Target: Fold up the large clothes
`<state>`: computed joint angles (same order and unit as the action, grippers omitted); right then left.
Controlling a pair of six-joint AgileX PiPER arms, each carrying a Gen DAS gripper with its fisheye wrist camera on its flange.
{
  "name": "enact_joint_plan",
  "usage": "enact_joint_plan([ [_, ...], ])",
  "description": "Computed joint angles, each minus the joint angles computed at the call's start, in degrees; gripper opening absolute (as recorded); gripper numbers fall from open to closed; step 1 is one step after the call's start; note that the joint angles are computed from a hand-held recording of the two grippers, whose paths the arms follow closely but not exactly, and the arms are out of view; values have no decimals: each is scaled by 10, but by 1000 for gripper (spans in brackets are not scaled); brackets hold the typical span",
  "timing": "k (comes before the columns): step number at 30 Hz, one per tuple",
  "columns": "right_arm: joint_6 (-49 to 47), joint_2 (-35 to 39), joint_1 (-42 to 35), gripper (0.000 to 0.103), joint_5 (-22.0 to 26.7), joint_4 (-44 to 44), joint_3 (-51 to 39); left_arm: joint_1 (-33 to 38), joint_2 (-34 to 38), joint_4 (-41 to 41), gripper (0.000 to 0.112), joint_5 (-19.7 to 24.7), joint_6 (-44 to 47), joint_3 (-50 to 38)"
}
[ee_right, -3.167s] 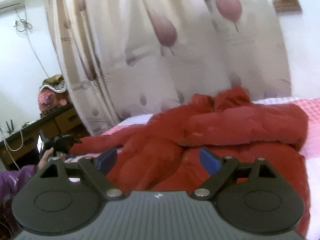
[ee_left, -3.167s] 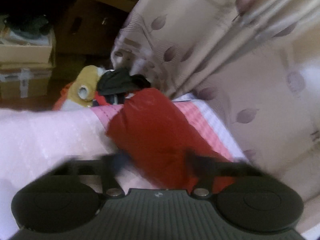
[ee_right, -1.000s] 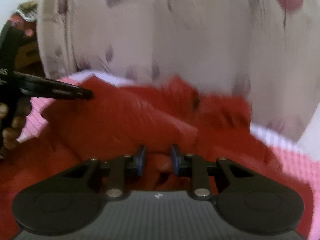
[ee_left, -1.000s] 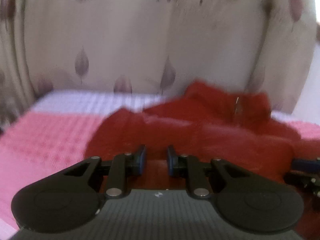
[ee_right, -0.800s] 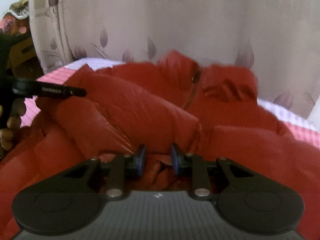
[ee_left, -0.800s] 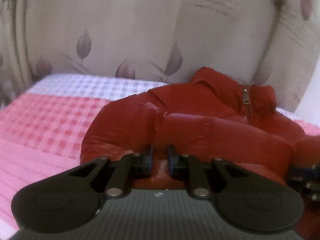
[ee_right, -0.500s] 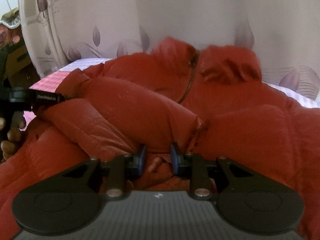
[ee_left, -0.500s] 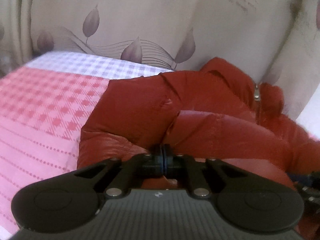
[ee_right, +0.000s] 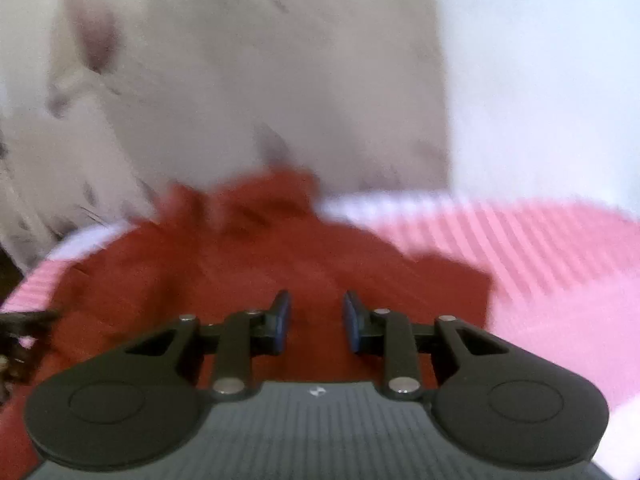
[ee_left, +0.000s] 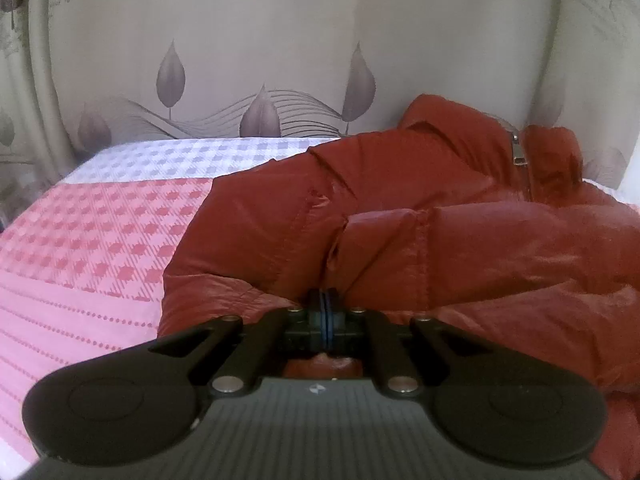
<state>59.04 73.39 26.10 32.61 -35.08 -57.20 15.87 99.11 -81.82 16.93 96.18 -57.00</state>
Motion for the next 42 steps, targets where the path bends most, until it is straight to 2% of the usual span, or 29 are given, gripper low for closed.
enact_joint_plan([
  [2, -51, 12, -34, 28, -38, 56, 24, -1, -1, -15, 12, -3, 20, 3],
  [4, -62, 47, -26, 27, -32, 63, 12, -3, -1, -31, 12, -8, 42, 6],
  [6, -41, 89, 2, 27, -15, 31, -9, -8, -2, -57, 12, -19, 77, 11],
  [9, 47, 133, 54, 27, 17, -100, -17, -12, -3, -96, 12, -27, 125, 17],
  [11, 57, 130, 53, 27, 8, -111, -9, -6, -6, -86, 11, -16, 114, 16],
  [12, 29, 118, 32, 27, -16, -82, -2, 1, -9, -65, 11, -7, 92, 13],
  [13, 10, 104, 20, 28, -27, -52, 3, -1, -16, -23, 11, -21, 54, 11],
  [15, 33, 66, 28, 30, -11, -62, 2, 12, -42, -7, 12, 5, 27, 16],
  [17, 82, 17, 49, 30, -44, -125, 12, 22, -86, -79, 12, 34, 90, 44],
  [19, 52, 0, 57, 30, -92, -103, 3, 24, -128, -109, 12, 76, 128, 69],
  [21, 27, 10, 72, 30, -145, -81, -17, 14, -159, -94, 12, 114, 113, 84],
  [23, 9, 48, 96, 30, -163, -90, -53, -9, -164, -46, 13, 132, 77, 82],
  [25, -28, 106, 122, 28, -133, -89, -110, -49, -153, -10, 17, 101, 53, 78],
  [27, -134, 161, 131, 26, -108, -9, -162, -74, -131, 28, 17, 79, 19, 71],
  [28, -184, 196, 137, 24, -70, 21, -198, -82, -118, 53, 17, 69, -8, 65],
  [30, -251, 245, 140, 24, 1, 71, -242, -75, -93, 98, 19, 83, -65, 45],
  [31, -277, 260, 127, 24, 4, 109, -247, -72, -84, 113, 22, 87, -86, 38],
  [33, -304, 277, 114, 23, 5, 148, -253, -82, -76, 137, 22, 75, -106, 38],
  [36, -301, 292, 111, 23, 8, 154, -261, -103, -71, 145, 22, 37, -105, 43],
  [39, -291, 289, 105, 23, -15, 160, -245, -103, -64, 144, 22, 32, -108, 44],
  [42, -265, 279, 107, 24, -32, 152, -229, -108, -99, 123, 22, 11, -48, 68],
])
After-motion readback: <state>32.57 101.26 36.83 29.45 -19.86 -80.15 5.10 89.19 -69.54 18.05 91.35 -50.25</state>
